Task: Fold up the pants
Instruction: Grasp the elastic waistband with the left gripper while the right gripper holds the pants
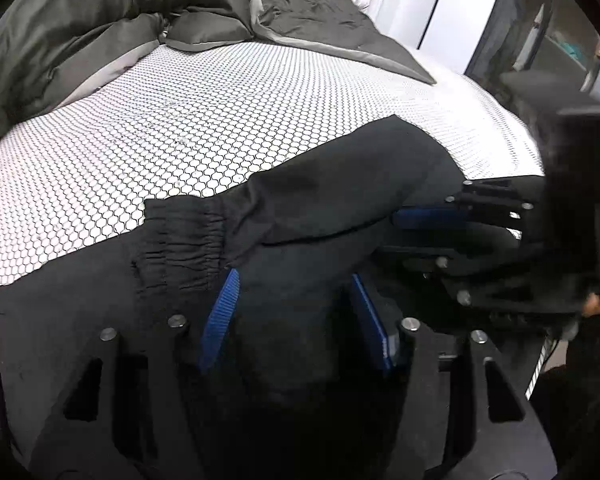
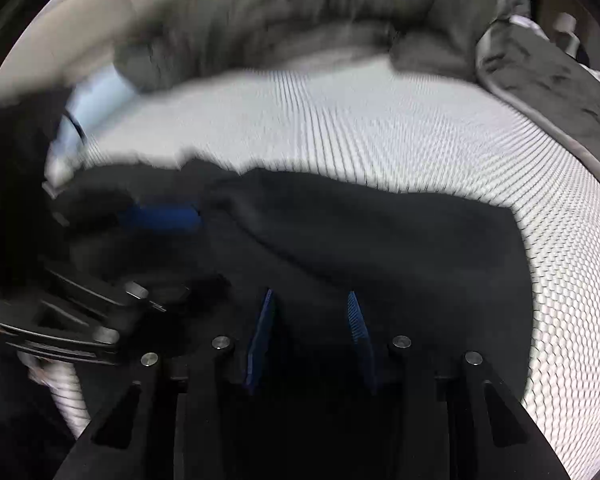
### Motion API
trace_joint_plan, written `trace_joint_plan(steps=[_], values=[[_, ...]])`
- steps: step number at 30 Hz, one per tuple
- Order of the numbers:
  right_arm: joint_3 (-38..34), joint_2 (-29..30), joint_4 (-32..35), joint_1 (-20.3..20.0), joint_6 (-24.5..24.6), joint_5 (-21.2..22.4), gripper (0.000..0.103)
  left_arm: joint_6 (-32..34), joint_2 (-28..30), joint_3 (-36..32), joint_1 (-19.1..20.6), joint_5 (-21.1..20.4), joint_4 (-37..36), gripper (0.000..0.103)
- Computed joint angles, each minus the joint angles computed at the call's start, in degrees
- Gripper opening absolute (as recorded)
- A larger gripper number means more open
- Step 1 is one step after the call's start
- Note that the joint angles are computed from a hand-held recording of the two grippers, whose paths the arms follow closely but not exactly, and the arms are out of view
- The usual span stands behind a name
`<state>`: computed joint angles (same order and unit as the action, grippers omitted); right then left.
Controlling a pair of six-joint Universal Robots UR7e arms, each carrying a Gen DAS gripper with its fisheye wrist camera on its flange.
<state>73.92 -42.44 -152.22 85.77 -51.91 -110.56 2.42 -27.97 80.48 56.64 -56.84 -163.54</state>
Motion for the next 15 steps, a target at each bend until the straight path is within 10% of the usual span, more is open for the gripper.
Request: trace_joint_plan(steps=[5, 15], values=[[-1.4, 0.1, -9.4, -0.8, -0.9, -6.5, 0.037, 0.1, -1.9, 2.4, 0.7, -1.6, -2.1, 0.052], [-1.0, -3.0, -5.5, -0.2, 6.3, 6.9, 0.040, -1.7, -3.7, 2.5, -0.9, -1.0, -7.5, 0.056]])
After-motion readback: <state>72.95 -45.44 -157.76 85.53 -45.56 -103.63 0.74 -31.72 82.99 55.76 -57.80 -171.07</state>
